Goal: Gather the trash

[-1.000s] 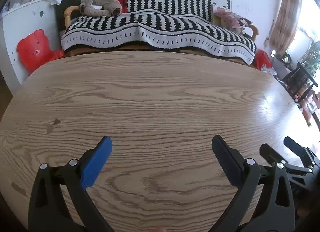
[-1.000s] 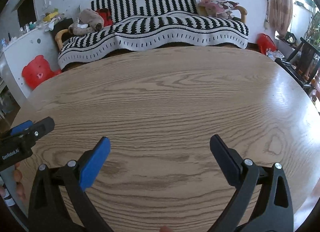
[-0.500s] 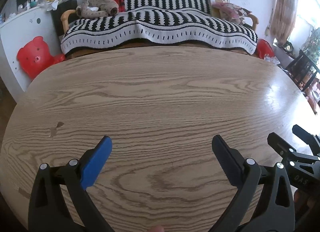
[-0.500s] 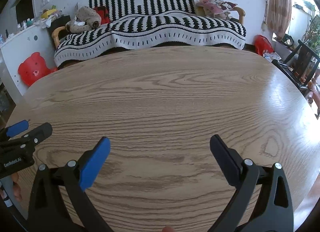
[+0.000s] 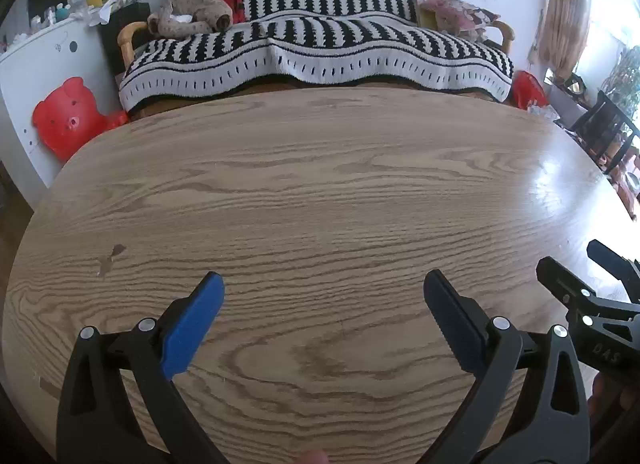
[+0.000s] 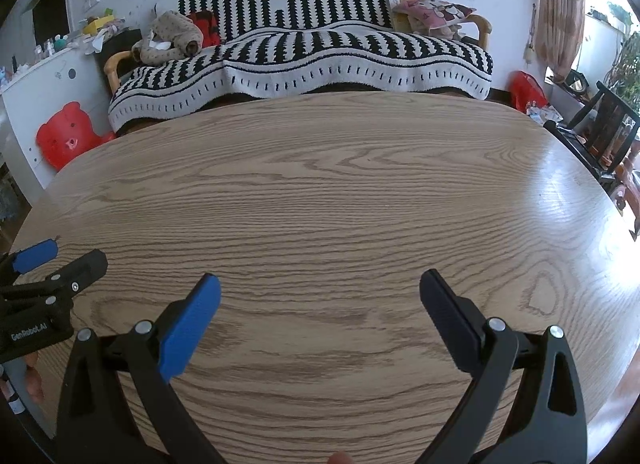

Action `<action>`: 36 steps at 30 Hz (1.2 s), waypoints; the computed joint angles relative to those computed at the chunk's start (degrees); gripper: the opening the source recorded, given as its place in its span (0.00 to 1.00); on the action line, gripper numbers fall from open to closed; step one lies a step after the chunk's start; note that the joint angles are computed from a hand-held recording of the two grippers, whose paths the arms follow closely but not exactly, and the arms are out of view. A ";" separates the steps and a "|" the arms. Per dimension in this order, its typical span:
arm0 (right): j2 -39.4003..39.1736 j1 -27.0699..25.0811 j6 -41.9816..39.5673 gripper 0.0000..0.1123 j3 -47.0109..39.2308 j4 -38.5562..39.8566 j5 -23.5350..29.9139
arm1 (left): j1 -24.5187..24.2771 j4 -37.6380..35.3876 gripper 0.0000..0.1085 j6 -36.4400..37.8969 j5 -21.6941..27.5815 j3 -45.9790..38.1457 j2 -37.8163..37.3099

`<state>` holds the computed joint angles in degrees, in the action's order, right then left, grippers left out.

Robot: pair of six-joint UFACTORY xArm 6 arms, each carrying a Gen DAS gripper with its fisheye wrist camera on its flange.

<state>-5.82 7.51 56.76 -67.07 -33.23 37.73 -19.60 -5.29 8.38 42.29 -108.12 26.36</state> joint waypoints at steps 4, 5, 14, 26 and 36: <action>-0.03 0.04 -0.09 0.86 -0.03 -0.09 0.08 | 0.04 -0.31 0.90 0.06 1.02 -0.54 0.19; -0.02 -0.01 -0.28 0.86 -0.06 0.00 0.12 | -0.01 -0.14 0.90 -0.04 0.93 -0.49 0.17; 0.09 -0.05 -0.09 0.86 -0.18 0.08 0.21 | -0.21 1.13 0.90 -0.81 0.48 -0.21 0.08; -0.07 -0.50 -0.70 0.86 0.30 0.93 -0.36 | -0.25 0.54 0.90 -0.68 0.32 -0.11 0.14; -0.33 -0.72 -1.76 0.86 0.98 2.15 -0.64 | -0.30 0.15 0.90 -0.46 1.38 -0.63 0.53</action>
<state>-6.15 6.78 55.01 -66.09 -31.08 37.08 -19.90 -5.14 7.92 43.67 -108.75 26.89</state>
